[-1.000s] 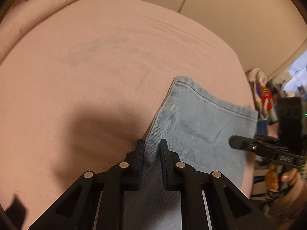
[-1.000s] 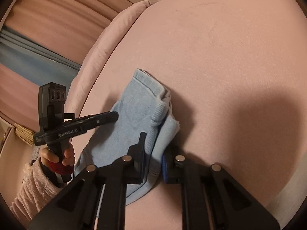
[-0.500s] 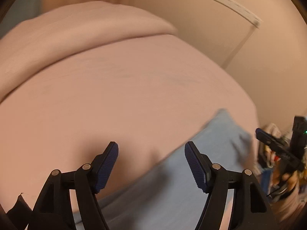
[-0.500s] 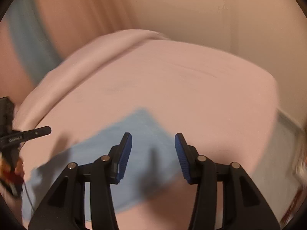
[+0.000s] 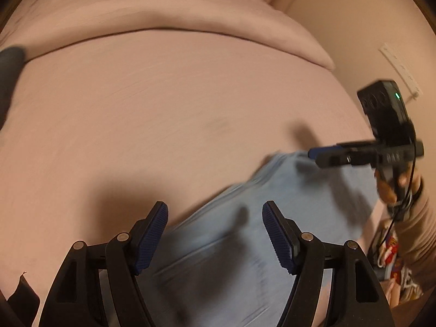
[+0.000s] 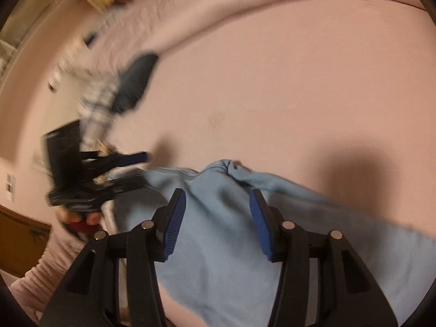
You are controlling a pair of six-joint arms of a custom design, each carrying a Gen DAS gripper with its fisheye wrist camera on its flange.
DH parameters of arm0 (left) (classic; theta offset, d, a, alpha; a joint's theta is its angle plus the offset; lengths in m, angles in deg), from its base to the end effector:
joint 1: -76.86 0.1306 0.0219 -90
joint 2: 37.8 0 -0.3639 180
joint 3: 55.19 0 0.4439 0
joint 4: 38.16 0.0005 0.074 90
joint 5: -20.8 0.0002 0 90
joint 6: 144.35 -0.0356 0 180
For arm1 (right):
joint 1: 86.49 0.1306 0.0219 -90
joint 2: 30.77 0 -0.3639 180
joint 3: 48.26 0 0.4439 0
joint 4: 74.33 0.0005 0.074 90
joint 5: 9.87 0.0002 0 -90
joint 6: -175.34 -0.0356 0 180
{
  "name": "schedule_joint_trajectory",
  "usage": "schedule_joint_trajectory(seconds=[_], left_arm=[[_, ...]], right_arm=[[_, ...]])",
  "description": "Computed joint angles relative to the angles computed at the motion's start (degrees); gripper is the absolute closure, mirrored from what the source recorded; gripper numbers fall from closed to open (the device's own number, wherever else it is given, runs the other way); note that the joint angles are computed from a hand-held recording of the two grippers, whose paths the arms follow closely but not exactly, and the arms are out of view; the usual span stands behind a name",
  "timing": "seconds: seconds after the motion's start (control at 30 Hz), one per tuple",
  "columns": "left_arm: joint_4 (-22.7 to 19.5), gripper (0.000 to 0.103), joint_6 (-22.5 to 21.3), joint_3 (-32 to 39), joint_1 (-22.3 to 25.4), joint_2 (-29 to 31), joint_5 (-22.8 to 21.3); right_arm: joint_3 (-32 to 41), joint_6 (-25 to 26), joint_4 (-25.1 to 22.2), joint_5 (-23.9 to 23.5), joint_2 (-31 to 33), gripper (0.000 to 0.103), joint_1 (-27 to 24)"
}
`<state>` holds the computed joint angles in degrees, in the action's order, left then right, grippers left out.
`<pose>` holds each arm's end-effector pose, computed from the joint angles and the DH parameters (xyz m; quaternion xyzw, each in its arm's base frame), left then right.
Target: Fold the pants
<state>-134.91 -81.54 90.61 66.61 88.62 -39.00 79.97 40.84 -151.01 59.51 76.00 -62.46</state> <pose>0.6653 -0.1390 0.4684 0.3351 0.8997 -0.2405 0.1432 0.5441 0.2558 0.5532 0.1142 0.9334 0.3067 0.1469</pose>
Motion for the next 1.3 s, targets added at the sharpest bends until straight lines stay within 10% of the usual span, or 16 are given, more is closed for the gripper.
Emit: schedule_joint_trajectory(seconds=[0.2, 0.27, 0.33, 0.7, 0.83, 0.93, 0.97, 1.03, 1.13, 1.3], left_arm=[[5.55, 0.032, -0.32, -8.64, 2.28, -5.56, -1.2], [9.9, 0.032, -0.55, -13.14, 2.64, -8.47, -3.39], [10.84, 0.041, -2.02, -14.91, 2.56, -9.02, -5.72], [10.71, 0.046, -8.7, -15.84, 1.12, -8.43, -10.59], [9.74, 0.045, -8.72, -14.36, 1.15, -7.62, -10.74], [9.55, 0.045, -8.22, -14.14, 1.32, -7.42, -9.87], [9.47, 0.045, -8.29, -13.62, 1.46, -7.01, -9.66], [9.19, 0.045, -8.21, -13.09, 1.63, -6.68, -9.58], [9.12, 0.045, -8.68, -13.34, 1.89, -6.88, -9.8], [8.92, 0.045, -9.11, -12.42, 2.01, -6.31, -9.31]], right_arm=[[13.62, 3.91, -10.77, -7.0, 12.61, 0.054, -0.91], [17.49, 3.62, -13.52, -7.79, 15.2, 0.072, -1.02], [15.21, 0.44, -9.6, -10.05, 13.92, 0.09, -1.93], [7.0, -10.0, 1.74, -5.36, 9.41, 0.102, -3.55], [9.87, -7.79, 1.51, -5.41, 10.43, 0.093, -3.15], [11.07, -6.21, 0.05, -5.8, 9.9, 0.036, -3.24], [12.31, -4.5, -1.57, -6.21, 10.42, 0.036, -2.96], [16.35, -0.09, -7.18, -5.86, 12.73, 0.046, -2.23], [21.97, 4.26, -13.95, -6.88, 17.28, 0.092, -1.24], [24.86, 6.3, -14.41, -2.57, 18.82, 0.096, -0.83]])
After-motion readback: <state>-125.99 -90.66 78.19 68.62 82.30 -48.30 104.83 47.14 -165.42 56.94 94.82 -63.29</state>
